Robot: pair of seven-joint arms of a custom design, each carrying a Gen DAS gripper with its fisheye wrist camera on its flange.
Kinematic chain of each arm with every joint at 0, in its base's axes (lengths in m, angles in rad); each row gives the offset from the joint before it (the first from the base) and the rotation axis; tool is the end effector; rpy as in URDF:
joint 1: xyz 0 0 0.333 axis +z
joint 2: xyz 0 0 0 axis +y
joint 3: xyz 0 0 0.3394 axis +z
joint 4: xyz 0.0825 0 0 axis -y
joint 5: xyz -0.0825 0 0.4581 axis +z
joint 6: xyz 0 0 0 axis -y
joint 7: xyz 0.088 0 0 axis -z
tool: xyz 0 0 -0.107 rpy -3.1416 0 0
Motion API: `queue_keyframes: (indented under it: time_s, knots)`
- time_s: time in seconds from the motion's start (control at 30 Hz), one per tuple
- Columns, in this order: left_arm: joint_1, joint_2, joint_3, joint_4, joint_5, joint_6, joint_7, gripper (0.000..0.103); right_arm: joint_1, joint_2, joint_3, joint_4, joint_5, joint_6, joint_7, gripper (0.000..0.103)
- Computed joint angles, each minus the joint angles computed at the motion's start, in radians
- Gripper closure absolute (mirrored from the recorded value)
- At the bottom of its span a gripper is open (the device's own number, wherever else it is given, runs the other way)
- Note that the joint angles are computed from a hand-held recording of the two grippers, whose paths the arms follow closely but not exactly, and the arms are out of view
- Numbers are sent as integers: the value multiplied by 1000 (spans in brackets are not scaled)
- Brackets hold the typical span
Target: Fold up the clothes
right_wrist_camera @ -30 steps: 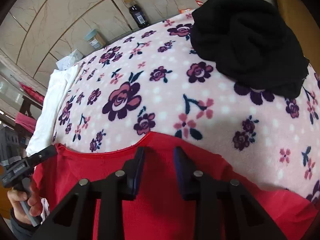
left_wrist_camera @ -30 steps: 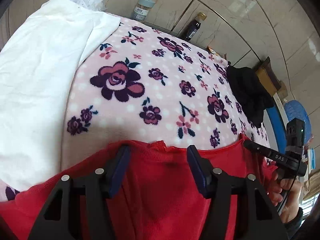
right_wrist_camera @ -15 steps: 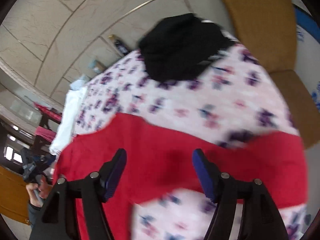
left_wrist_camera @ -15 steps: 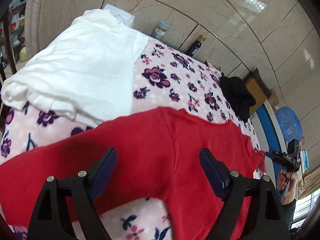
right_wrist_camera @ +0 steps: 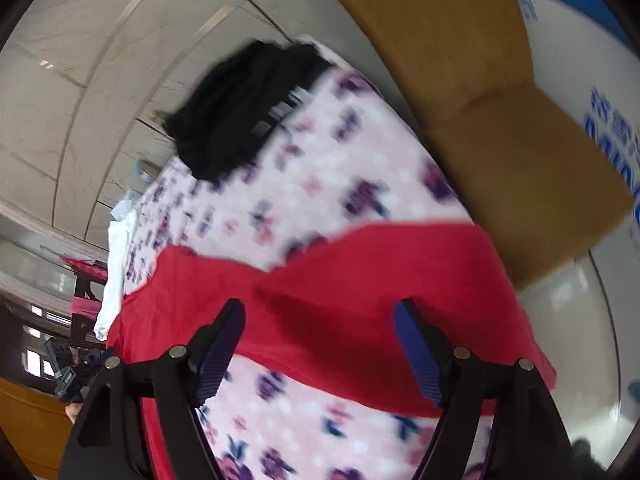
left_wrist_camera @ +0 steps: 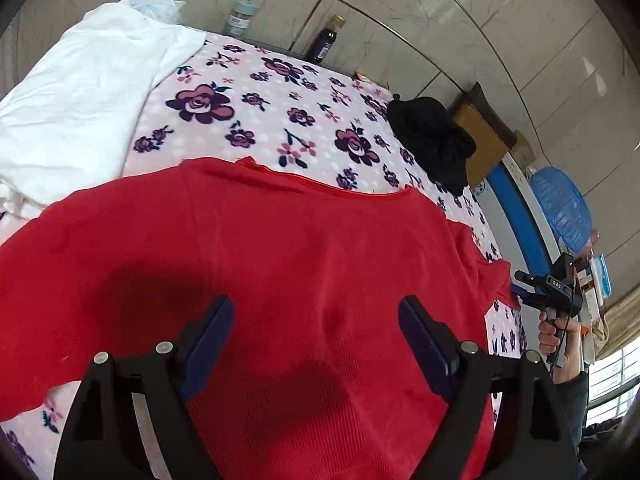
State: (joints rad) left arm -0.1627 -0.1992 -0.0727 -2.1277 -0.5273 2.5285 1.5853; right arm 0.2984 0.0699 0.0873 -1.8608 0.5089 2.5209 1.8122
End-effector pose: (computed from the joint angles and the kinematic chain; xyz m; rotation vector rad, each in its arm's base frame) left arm 0.5884 -0.1382 0.5587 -2.1406 1.9584 -1.0778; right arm 0.6471 0.2563 0.5408 -1.5568 1.8772 0.1365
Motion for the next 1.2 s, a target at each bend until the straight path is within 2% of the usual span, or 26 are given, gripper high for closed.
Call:
queue_keyframes:
  time_s: [0.03,0.07,0.13,0.2,0.27,0.3,0.4,0.47,0.53,0.6,0.63,0.67,0.8,0.9,0.93,1.03,1.1,1.2]
  knots:
    - [3,5,-3,5,14,3,-7,16,-22,-16,7,-26,8,-12,8,67]
    - [6,10,-6,9,28,6,-14,16,-13,-41,-20,-52,-54,-39,78,103]
    - [7,23,-9,24,38,9,-17,16,-27,-87,-32,-93,-141,-80,167,103]
    - [-5,48,-5,61,-13,7,25,16,-35,-126,-27,-113,-245,-97,222,94]
    - [-19,88,-19,125,-59,16,76,16,-34,-148,-14,-121,-317,-85,242,56]
    - [-26,116,-35,164,-61,29,95,16,-32,-155,-10,-125,-331,-76,242,51]
    - [-44,219,-94,298,-18,56,139,16,-21,-172,-1,-138,-328,-41,203,50]
    - [-57,323,-137,425,71,15,141,16,-8,-161,4,-129,-311,-41,151,50]
    - [-77,438,-169,561,184,-58,110,16,3,-146,15,-119,-328,-25,128,50]
    - [-117,551,-179,696,331,-127,63,23,10,-129,22,-102,-367,-21,145,50]
    - [-127,605,-191,763,369,-173,62,36,13,-121,26,-92,-398,-23,162,50]
    - [-132,645,-204,815,386,-216,64,43,16,-113,29,-81,-428,-27,178,50]
    - [-171,771,-219,984,459,-362,57,47,31,-86,26,-48,-447,-27,162,50]
    - [-202,823,-201,1060,515,-431,34,56,38,-60,21,-17,-426,-48,125,50]
    - [-222,837,-180,1083,555,-443,2,65,38,-49,18,-7,-403,-54,104,50]
    - [-249,864,-149,1123,625,-444,-69,78,40,-19,10,27,-398,-118,103,50]
    - [-259,854,-137,1097,675,-404,-79,78,47,-8,1,40,-508,-181,184,51]
    - [-276,828,-121,1037,751,-327,-105,78,39,-38,-6,-13,-518,-133,193,59]
